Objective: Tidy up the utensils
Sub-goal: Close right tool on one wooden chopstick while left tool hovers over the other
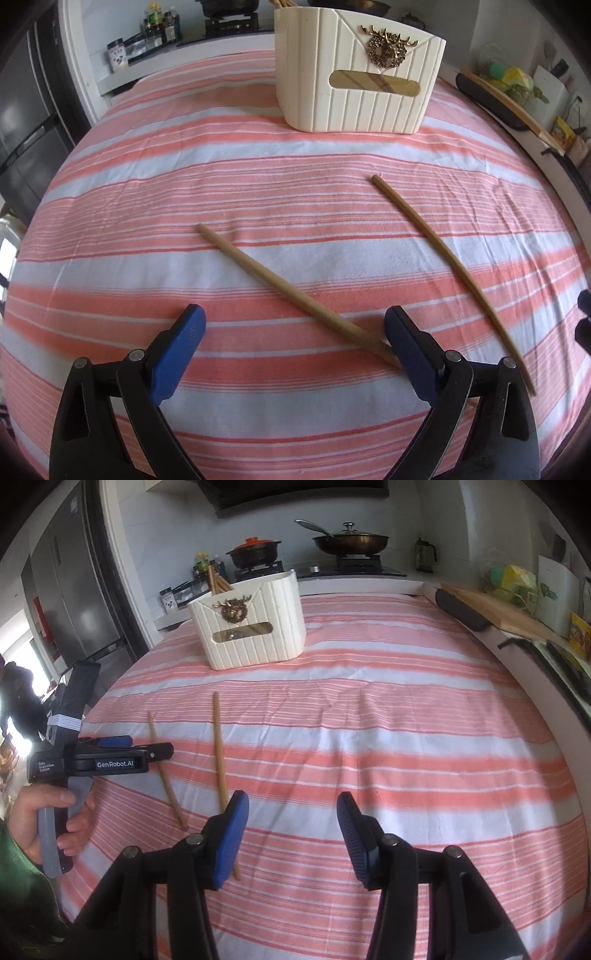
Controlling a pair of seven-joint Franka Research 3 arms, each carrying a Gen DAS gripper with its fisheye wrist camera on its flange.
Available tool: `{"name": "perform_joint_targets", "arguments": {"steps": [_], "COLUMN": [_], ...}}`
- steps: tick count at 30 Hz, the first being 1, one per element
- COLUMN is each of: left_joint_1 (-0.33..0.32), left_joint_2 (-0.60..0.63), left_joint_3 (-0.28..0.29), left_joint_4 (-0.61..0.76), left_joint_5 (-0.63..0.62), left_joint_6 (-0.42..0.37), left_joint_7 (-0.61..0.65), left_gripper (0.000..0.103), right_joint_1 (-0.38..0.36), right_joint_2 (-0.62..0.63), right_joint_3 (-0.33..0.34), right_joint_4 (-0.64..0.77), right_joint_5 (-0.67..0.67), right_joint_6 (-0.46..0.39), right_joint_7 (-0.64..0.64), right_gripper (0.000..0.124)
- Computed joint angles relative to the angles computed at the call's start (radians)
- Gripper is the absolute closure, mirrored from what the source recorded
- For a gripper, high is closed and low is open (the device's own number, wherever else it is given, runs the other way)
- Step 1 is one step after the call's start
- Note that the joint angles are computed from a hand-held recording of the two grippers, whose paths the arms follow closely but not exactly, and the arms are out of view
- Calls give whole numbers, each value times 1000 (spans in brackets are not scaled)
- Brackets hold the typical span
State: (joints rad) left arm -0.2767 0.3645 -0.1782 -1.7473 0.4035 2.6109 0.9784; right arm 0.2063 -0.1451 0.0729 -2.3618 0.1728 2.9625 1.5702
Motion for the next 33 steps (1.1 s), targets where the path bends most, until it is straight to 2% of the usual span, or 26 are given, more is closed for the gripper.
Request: {"name": "perform_joint_targets", "arguments": {"steps": [6, 9, 11, 13, 15, 16, 18, 21, 25, 29, 33], "left_joint_1": [18, -2, -25, -38, -35, -32, -38, -25, 10, 64, 104], "left_joint_2": [-34, -73, -102, -117, -115, -109, -117, -129, -167, -220, -262], "left_joint_3": [-15, 1, 15, 17, 2, -7, -3, -15, -31, -31, -17], "left_joint_4": [-34, -66, -88, -97, -95, -93, -112, -126, -169, -241, -300], "left_joint_5": [-41, -4, 58, 101, 91, 77, 114, 107, 59, -41, -143], "left_joint_6": [-16, -23, -44, -95, -147, -163, -146, -145, -135, -89, -48], "left_joint_7": [35, -25, -89, -146, -158, -151, -197, -157, -13, 150, 196], "left_gripper": [8, 9, 9, 8, 8, 8, 7, 7, 5, 5, 6], "right_joint_1": [44, 65, 79, 99, 105, 109, 113, 107, 79, 40, 7], "right_joint_2": [136, 196, 218, 229, 224, 222, 216, 193, 146, 99, 55], "right_joint_3": [11, 9, 8, -5, -10, -16, -29, -41, -39, -27, -3], "right_joint_4": [186, 250, 267, 269, 255, 252, 244, 218, 170, 127, 95], "right_joint_5": [-67, -74, -84, -178, -193, -220, -288, -368, -463, -528, -593], "right_joint_6": [-164, -228, -242, -246, -221, -217, -211, -207, -220, -255, -307], "right_joint_7": [-100, -140, -168, -112, -90, -53, 31, 146, 283, 386, 460], "right_gripper": [73, 74, 75, 89, 98, 107, 115, 116, 116, 116, 116]}}
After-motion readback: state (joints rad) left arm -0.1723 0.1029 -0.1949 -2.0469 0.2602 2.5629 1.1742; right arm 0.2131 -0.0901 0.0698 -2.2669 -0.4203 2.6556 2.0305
